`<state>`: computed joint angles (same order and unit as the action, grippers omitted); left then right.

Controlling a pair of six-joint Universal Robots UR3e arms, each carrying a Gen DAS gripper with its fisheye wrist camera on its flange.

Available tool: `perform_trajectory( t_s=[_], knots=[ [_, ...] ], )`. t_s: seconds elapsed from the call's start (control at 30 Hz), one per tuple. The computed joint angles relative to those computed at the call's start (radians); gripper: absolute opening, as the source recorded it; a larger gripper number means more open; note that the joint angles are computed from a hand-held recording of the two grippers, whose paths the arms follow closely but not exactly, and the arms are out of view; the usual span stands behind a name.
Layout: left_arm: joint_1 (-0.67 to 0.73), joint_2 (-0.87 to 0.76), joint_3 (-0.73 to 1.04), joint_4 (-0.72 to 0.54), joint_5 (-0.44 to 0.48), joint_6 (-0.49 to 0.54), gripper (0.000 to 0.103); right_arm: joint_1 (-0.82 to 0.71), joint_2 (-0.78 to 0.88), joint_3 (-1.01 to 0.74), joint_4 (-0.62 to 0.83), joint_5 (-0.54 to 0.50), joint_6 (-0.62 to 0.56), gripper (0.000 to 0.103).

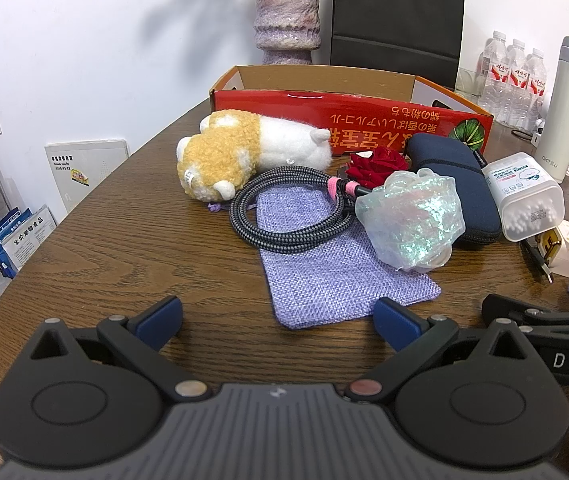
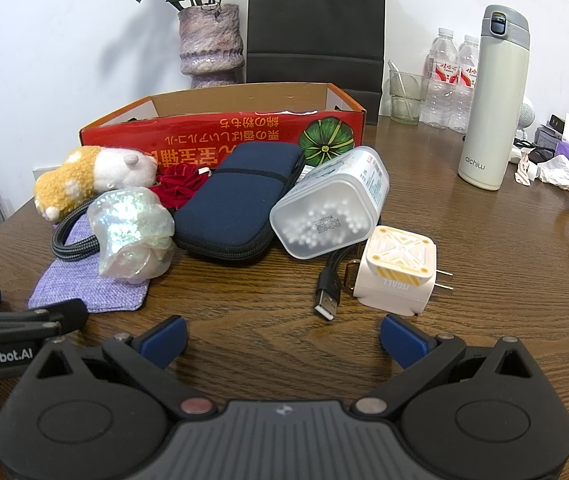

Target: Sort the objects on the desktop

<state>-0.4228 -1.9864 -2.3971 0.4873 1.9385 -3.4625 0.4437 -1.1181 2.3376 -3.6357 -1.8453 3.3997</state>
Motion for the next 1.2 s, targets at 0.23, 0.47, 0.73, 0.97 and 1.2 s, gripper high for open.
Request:
perform_trajectory(
  t_s=[0.23, 0.47, 0.73, 0.97, 1.2],
  knots=[
    [0.000, 0.000, 0.000, 0.000, 0.000, 0.000, 0.103, 0.001, 0.000, -0.003, 0.003, -0.001, 0.001, 0.103],
    [0.000, 0.000, 0.000, 0.000, 0.000, 0.000, 0.103, 0.002, 0.000, -0.003, 0.003, -0.001, 0.001, 0.103],
    [0.000, 0.000, 0.000, 0.000, 0.000, 0.000, 0.103, 0.001, -0.001, -0.003, 0.004, -0.001, 0.001, 0.103],
    [0.000, 0.000, 0.000, 0.000, 0.000, 0.000, 0.103, -0.001, -0.004, 0.002, 0.001, 0.001, -0.001, 0.103],
    [0.001, 0.000, 0.000, 0.001, -0.001, 0.001, 0.103, 0.000, -0.001, 0.003, -0.002, 0.000, 0.001, 0.103]
  ],
)
